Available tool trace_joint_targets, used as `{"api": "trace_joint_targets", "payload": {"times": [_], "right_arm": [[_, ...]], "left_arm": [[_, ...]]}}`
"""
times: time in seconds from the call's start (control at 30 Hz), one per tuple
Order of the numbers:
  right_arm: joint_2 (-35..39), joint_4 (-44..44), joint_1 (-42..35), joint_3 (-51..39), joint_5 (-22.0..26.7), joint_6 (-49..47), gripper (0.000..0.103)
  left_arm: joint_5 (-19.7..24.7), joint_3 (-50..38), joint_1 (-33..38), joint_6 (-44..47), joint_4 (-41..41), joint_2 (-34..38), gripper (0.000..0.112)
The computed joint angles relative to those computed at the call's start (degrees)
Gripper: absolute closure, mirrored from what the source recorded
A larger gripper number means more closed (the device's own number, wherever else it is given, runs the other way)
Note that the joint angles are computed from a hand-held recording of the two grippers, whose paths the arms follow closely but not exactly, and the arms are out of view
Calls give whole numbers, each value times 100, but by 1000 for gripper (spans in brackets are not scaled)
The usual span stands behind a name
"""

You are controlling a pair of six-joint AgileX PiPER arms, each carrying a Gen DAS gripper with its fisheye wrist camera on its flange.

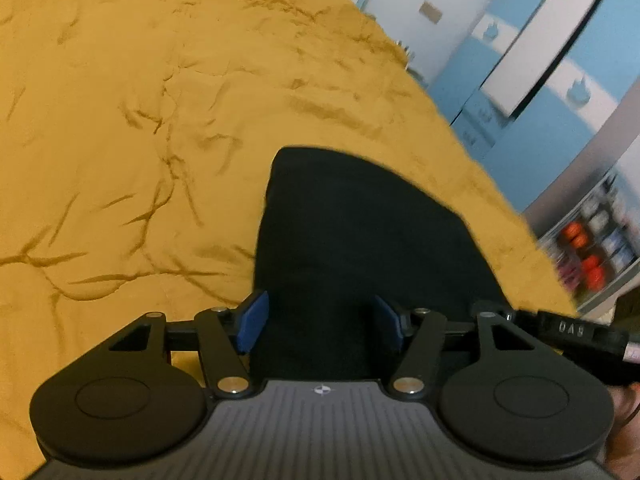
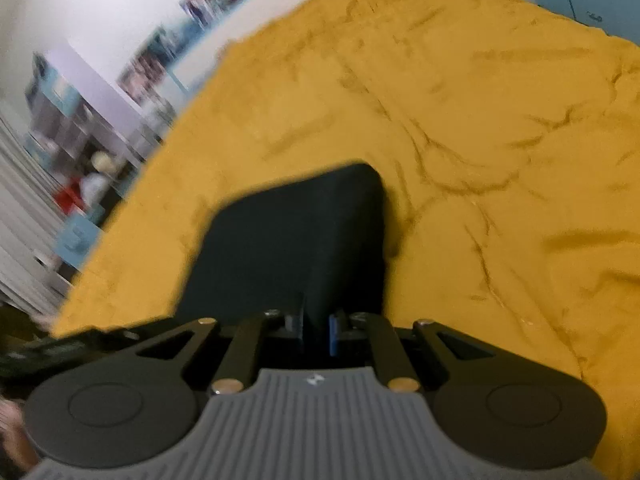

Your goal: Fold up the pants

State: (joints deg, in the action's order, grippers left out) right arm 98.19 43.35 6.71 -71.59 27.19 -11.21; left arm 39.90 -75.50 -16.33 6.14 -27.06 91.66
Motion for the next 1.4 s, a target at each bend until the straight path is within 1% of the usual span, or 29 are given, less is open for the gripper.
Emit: {"api": "trace_joint_targets", "payload": {"times": [0.07, 0.1, 0.17, 0.2, 0.23, 0.27, 0.3, 0.33, 0.4, 0.43, 0.47, 0.5, 0.53, 0.57, 0.6, 0.67, 0.73, 0.8, 0.87, 0.9, 0.97, 1.0, 1.03, 1.1, 1.13, 1.2, 1.23, 1.3, 1.4], "right_arm": [[-6, -600, 65, -132, 131, 505, 94], [-92, -1082, 113, -272, 361, 663, 92], [-162, -1874, 253, -393, 459, 1279, 77], [-239, -2406, 335, -437, 537, 1597, 73], [-364, -2979, 447, -357, 443, 1986, 73], [-637, -3514, 510, -115, 149, 2220, 73], [-804, -3821, 595, 43, -187, 2382, 73], [-810, -3898, 602, 109, -293, 2370, 73], [-1053, -3368, 659, 425, -828, 1659, 76], [-1016, -2865, 753, 445, -942, 1086, 77], [-933, -2588, 771, 416, -868, 663, 77], [-921, -2432, 715, 342, -712, 469, 80], [-724, -2506, 735, 254, -328, 376, 81], [-716, -2521, 709, 156, -149, 402, 81], [-663, -2315, 607, 223, 258, 222, 81], [-799, -1937, 399, 271, 632, -132, 81], [-942, -1829, 270, 254, 973, -344, 81], [-1075, -1499, 115, 267, 1105, -689, 81], [-1417, -849, -53, 558, 990, -1090, 81], [-1419, -756, -74, 589, 968, -1188, 80], [-1459, -127, -309, 574, 795, -1482, 80], [-1433, 137, -368, 578, 625, -1642, 79], [-1243, 283, -272, 447, 228, -1596, 78], [-980, 15, -154, 208, -194, -1401, 77], [-983, 21, -148, 224, -218, -1411, 77], [-710, -561, 20, -36, -548, -1050, 77], [-338, -975, 100, -356, -732, -681, 77], [-109, -1244, 135, -562, -729, -376, 77], [493, -1958, 210, -1146, -580, 222, 77]], "left_arm": [[189, -69, -147, -259, 548, -19, 41], [257, -50, -175, -245, 667, -56, 41], [288, 93, -132, -36, 578, -177, 40], [325, 136, -93, 87, 496, -211, 40], [344, 197, -57, 207, 414, -278, 40], [323, 250, -31, 285, 356, -335, 40], [286, 305, -5, 372, 279, -385, 40], [248, 362, 11, 456, 194, -432, 40], [215, 412, -1, 506, 159, -445, 40], [209, 402, -32, 465, 203, -422, 40], [208, 424, -56, 440, 244, -434, 40], [225, 415, -79, 411, 292, -429, 40], [287, 404, -75, 430, 294, -430, 40], [367, 380, -53, 470, 264, -425, 39], [504, 330, -11, 547, 200, -396, 39], [741, 305, 101, 744, 37, -370, 38], [885, 276, 205, 926, -67, -388, 38], [1115, 94, 331, 1012, -123, -387, 38], [1221, -130, 454, 1117, -186, -382, 39], [1214, -228, 467, 1115, -160, -370, 39], [1284, -630, 505, 1102, -83, -231, 39], [1295, -824, 512, 1084, -49, -137, 39], [1304, -1085, 507, 1058, -17, 11, 39], [1335, -1579, 443, 1029, 45, 332, 39], [1331, -1734, 410, 1054, 45, 454, 39], [1293, -2086, 311, 1098, 25, 782, 39], [1343, -2336, 237, 1064, 62, 1008, 39], [1359, -2657, 72, 924, 213, 1336, 39], [1158, -2899, -112, 642, 516, 1673, 39]]}}
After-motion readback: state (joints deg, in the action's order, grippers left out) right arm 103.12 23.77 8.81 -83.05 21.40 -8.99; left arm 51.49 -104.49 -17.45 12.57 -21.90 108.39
